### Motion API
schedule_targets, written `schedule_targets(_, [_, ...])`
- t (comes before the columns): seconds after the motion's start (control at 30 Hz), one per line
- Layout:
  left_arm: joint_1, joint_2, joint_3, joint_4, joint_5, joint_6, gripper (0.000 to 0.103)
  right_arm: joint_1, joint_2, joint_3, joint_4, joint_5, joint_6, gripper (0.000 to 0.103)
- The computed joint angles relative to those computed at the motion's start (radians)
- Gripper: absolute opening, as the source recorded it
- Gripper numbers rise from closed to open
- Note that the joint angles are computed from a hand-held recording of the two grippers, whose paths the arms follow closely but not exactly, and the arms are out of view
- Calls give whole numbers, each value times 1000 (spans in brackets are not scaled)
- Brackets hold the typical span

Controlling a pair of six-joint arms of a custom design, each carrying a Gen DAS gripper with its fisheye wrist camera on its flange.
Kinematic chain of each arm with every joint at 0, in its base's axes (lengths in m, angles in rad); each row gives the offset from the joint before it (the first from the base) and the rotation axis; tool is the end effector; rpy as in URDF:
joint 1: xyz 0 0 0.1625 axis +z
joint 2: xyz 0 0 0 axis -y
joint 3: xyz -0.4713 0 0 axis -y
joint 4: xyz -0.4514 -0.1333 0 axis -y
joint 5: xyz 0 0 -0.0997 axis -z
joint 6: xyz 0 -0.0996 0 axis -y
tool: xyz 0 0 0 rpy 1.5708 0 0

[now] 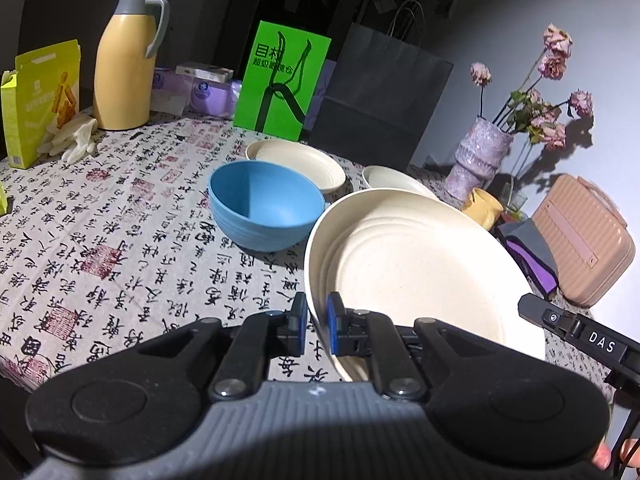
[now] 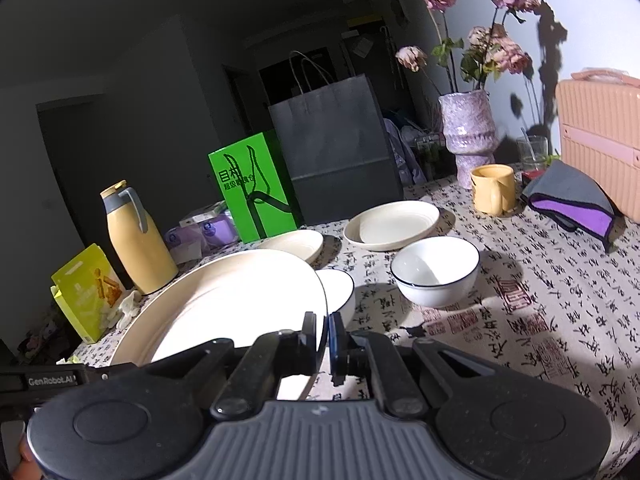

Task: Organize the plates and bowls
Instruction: 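Carry the cream plate with both grippers toward the blue and white bowls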

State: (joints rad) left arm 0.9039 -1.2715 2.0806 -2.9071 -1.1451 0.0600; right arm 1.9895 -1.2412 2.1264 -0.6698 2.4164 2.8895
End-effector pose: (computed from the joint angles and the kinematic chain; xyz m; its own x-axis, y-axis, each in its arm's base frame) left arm -0.2231 -0.5654 0.2580 -0.8106 0.4401 -0.3864 0.5842 0.6538 -0.4808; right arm 0.2495 -0.4161 0.1475 -0.8530 0.3370 0.3986 -0.3094 0.2884 -0.9061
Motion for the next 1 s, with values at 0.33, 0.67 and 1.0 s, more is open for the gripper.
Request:
schedule_targets(0.33, [8, 26, 2, 31, -1, -5, 10, -44, -11, 33, 17, -22, 53, 6])
schedule_targets(0.67, [22, 61, -1, 49, 2, -6, 10, -92, -6, 54, 29, -44, 94, 6])
schedule_targets(1.0, [48, 109, -13, 48, 14, -4, 11, -138, 17, 46, 45, -73, 116, 6])
